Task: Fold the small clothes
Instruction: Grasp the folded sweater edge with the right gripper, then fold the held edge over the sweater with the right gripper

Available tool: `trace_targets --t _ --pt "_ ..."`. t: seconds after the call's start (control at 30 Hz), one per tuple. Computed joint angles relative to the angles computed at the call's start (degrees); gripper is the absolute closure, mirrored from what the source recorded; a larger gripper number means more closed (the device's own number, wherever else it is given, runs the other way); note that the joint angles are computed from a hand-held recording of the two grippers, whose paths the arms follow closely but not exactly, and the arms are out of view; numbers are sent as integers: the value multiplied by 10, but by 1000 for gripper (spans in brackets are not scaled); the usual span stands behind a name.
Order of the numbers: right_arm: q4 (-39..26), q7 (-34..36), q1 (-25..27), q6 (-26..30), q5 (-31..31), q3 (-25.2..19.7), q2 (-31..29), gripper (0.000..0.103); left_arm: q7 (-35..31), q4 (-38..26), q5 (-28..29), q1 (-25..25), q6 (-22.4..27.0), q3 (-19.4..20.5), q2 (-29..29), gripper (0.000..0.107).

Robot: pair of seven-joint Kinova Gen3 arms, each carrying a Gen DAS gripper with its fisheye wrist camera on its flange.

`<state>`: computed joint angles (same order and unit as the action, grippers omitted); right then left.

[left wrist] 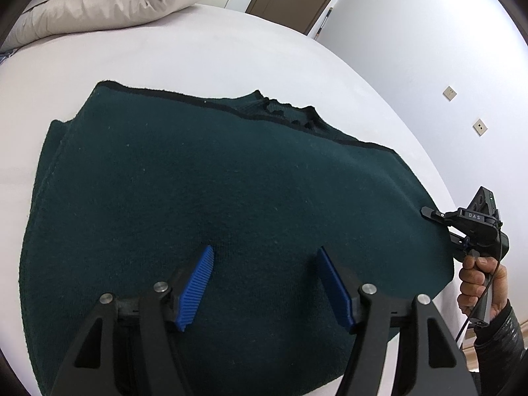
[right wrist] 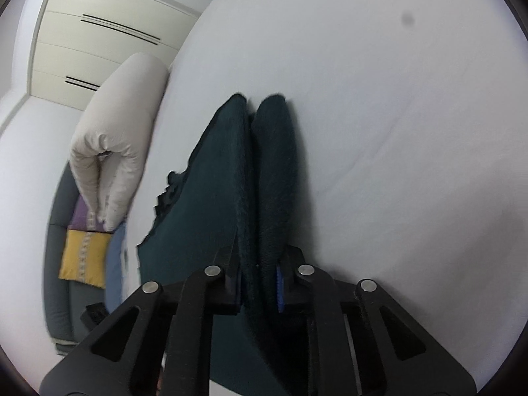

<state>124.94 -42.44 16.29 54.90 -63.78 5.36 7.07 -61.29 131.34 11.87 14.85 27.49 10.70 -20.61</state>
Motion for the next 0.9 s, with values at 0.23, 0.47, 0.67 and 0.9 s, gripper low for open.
trace_targets --t 0.23,0.47,0.67,0.9 --pt "-12 -42 -37 -52 52 -9 -38 92 70 0 -70 66 -11 -38 9 40" --pt "-26 -63 -55 -62 91 -7 -38 93 96 -2 -87 78 -9 -44 9 40" --pt "-26 -89 -58 -89 123 -30 -56 93 62 2 -38 93 -15 -85 -1 39" --pt "-77 -240 -36 -132 281 -213 -137 93 -60 40 107 211 -86 -241 -32 39"
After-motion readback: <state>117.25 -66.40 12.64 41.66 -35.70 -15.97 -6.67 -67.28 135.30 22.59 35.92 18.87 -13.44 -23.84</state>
